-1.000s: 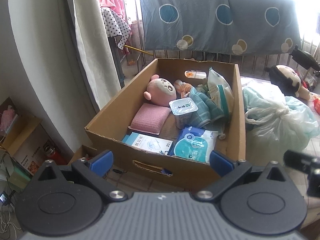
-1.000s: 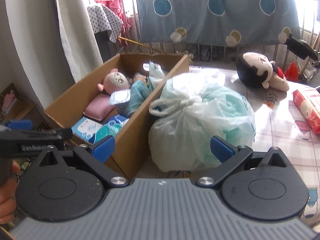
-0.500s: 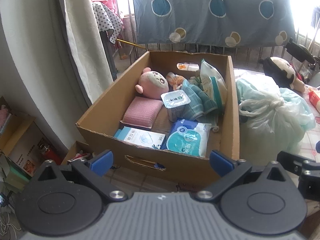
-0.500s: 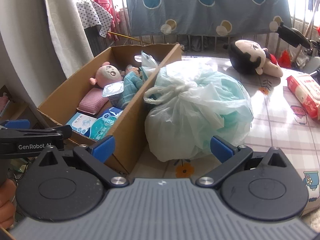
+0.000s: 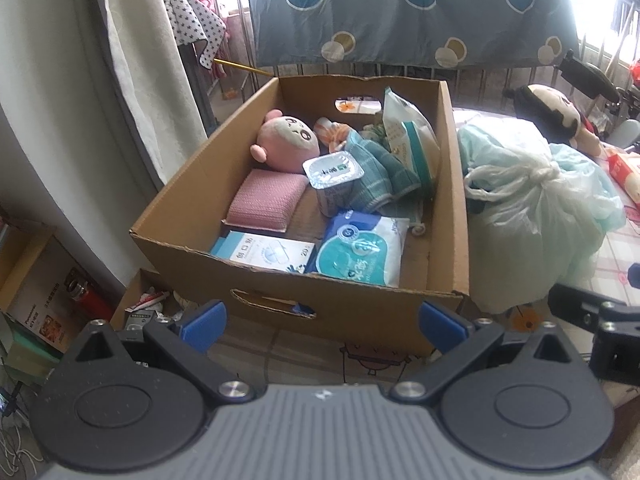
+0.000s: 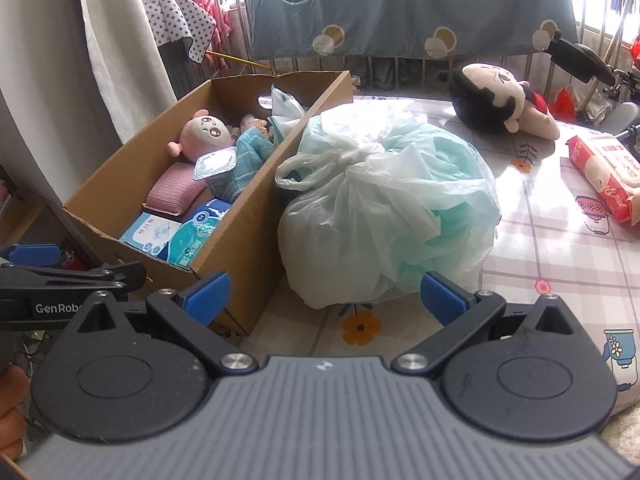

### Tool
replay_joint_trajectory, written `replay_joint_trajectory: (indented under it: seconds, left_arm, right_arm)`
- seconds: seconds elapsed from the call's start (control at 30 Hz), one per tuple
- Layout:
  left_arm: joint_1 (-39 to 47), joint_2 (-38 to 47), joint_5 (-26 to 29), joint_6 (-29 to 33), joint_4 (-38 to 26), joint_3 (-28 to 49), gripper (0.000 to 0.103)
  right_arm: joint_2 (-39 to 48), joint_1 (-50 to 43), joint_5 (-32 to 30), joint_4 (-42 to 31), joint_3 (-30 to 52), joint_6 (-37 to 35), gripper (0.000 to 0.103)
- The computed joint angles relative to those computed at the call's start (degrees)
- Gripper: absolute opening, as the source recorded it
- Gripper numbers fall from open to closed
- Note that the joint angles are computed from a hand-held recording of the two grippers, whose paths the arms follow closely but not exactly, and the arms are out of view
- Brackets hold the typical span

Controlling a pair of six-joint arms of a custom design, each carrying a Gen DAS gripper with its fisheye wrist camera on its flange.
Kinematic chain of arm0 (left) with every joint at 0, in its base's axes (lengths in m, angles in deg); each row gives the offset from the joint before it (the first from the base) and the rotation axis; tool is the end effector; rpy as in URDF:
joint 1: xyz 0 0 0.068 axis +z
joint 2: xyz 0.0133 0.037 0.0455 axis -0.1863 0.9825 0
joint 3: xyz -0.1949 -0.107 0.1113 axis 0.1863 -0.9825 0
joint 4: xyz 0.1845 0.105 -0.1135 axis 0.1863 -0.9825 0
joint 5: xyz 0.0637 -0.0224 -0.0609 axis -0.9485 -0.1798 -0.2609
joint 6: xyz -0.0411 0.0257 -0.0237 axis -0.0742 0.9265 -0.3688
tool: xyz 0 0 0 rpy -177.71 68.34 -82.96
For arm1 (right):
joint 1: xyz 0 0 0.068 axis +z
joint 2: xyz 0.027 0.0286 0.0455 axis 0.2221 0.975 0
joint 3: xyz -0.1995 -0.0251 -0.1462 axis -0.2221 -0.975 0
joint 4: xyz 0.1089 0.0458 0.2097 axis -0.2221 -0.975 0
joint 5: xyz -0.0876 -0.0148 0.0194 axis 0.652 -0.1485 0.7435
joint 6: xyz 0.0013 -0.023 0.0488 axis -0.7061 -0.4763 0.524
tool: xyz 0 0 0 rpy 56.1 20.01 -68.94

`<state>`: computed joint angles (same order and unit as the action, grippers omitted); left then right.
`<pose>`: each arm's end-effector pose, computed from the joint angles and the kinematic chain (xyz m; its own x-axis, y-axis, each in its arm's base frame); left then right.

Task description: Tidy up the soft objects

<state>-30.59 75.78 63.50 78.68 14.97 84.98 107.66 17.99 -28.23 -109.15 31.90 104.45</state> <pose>0.3410 -0.1205 0.1810 -0.7050 0.3299 -0.6278 0.3478 0.9323 0.0993 0.2390 0.0153 0.2168 -0.6725 0.2766 -0.6865 0.2779 0.9540 0.1122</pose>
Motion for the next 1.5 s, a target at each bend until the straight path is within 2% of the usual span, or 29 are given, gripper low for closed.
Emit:
replay_joint_trajectory:
  seconds: [0.6,1.17,1.5]
  left_arm:
    - [0.23,1.33,1.13,1.09,-0.56,1.33,0.103]
    - [1.53,1.22,3.61,2.08,0.55,0.57,0.103]
    - [0.94,1.36,4.59,4.56,0.53,0.85,0.103]
  right_arm:
    - [0.72,0.34,1.39,-1.25,0.75,0.55,0.102]
    - [0.46,2.89,6.10,-3.67,1.41,2.90,0.102]
    - [-0.42,2.55,6.31,-4.15,1.13,3.34,0.102]
